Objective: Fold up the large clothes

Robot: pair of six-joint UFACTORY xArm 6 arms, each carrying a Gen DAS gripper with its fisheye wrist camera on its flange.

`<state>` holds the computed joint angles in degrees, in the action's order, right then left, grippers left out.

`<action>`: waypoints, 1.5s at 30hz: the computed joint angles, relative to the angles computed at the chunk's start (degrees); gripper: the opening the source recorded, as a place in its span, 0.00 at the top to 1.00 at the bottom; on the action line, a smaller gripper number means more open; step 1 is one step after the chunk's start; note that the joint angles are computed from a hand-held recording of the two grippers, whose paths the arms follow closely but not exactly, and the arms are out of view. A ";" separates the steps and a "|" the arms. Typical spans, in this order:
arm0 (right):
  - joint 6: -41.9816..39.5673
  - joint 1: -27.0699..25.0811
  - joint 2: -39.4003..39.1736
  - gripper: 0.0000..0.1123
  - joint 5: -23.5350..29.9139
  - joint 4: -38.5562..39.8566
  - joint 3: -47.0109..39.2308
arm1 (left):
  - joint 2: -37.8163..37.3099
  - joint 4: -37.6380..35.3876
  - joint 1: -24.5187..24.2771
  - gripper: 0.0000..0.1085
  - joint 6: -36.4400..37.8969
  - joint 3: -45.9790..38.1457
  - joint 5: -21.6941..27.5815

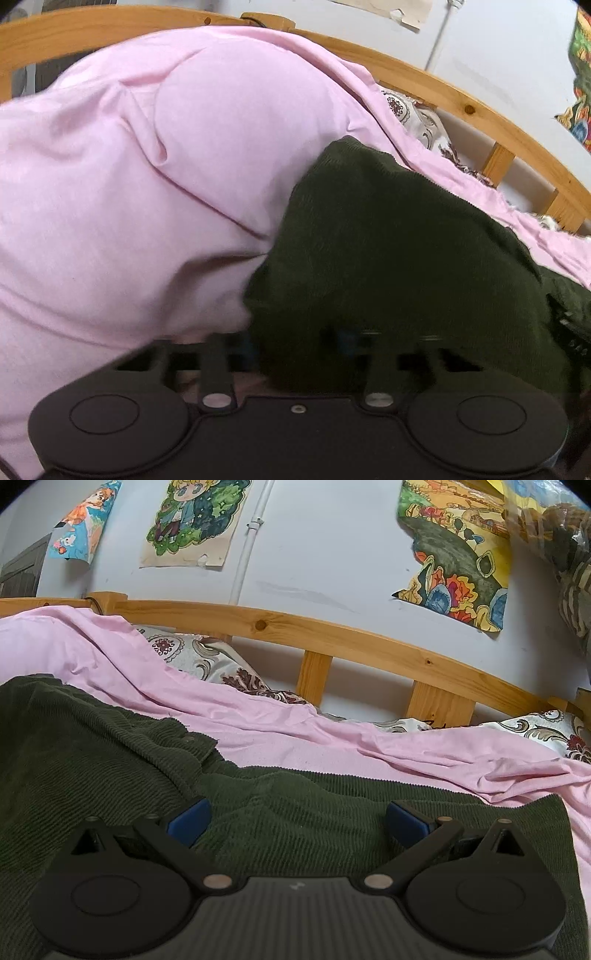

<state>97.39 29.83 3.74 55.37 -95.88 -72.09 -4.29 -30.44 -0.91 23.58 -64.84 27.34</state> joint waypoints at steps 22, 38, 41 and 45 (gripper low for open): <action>3.24 -7.84 -16.26 0.08 -14.42 3.58 14.73 | -2.30 -31.02 -16.44 0.93 38.56 -17.63 16.98; -23.16 10.50 -61.97 0.08 20.73 13.46 40.29 | 6.31 -21.06 -30.55 1.00 63.30 -19.04 40.48; -20.57 5.98 -59.66 0.08 15.22 16.07 36.46 | 6.35 -21.35 -29.59 1.00 61.86 -17.86 41.75; -14.77 6.33 -56.05 0.08 16.10 14.59 34.96 | 2.58 -26.18 -25.13 0.75 55.55 -12.72 36.28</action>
